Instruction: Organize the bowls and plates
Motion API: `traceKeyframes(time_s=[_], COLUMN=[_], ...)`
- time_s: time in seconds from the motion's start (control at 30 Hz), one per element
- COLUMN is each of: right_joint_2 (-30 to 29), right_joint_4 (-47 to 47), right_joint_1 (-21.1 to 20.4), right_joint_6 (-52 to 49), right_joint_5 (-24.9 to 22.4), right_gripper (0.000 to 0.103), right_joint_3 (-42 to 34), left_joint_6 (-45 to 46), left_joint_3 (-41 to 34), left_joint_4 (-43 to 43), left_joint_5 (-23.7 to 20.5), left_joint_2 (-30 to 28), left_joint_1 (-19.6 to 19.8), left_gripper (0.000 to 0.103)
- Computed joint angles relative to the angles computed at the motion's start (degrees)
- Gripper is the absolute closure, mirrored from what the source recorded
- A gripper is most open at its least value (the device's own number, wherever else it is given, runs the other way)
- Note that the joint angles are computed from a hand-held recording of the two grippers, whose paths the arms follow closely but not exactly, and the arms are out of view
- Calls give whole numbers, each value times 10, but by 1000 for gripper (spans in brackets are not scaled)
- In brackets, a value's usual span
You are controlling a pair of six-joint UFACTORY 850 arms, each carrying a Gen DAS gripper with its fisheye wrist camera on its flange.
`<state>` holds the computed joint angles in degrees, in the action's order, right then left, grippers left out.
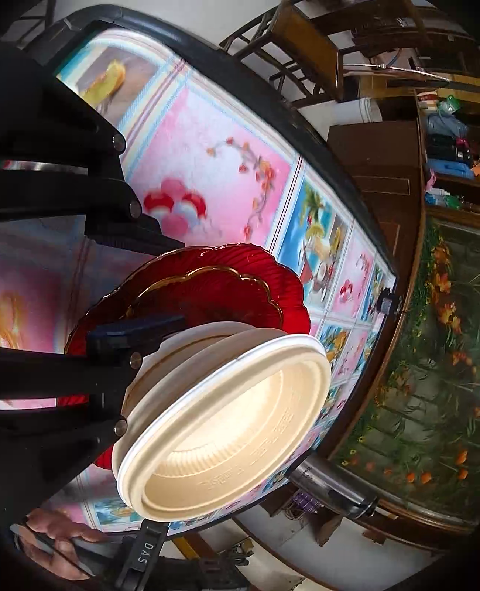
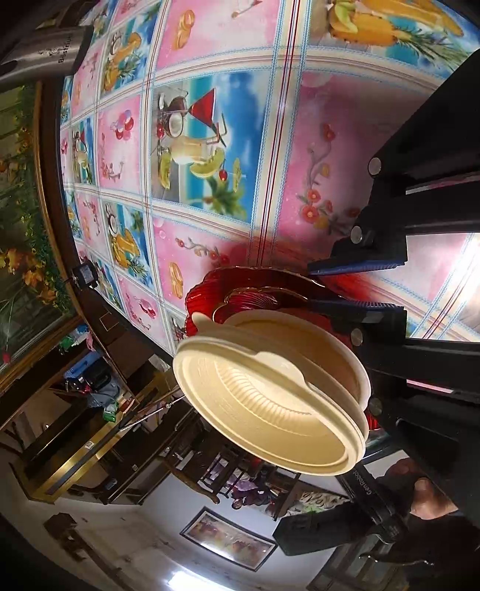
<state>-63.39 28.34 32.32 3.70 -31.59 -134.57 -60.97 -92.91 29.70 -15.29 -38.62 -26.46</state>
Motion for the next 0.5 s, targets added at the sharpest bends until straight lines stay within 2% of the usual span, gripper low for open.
traceKeyframes(time_s=[0.1, 0.23, 0.33, 0.5], right_joint_2=[34, 84, 117, 151], right_joint_4=[-7, 16, 29, 3], right_joint_1=[-6, -24, -41, -67], right_joint_6=[-1, -17, -19, 23], right_joint_5=[31, 71, 102, 145], right_gripper=[91, 91, 90, 86], right_joint_3=[58, 146, 202, 261], left_joint_6=[50, 137, 186, 223], left_joint_3=[-31, -108, -191, -375], left_joint_4=[-41, -117, -154, -168], left_joint_5=[-10, -43, -81, -175], left_joint_2=[-19, -64, -113, -217], left_joint_1=[-10, -27, -43, -64], left_gripper=[74, 74, 74, 71])
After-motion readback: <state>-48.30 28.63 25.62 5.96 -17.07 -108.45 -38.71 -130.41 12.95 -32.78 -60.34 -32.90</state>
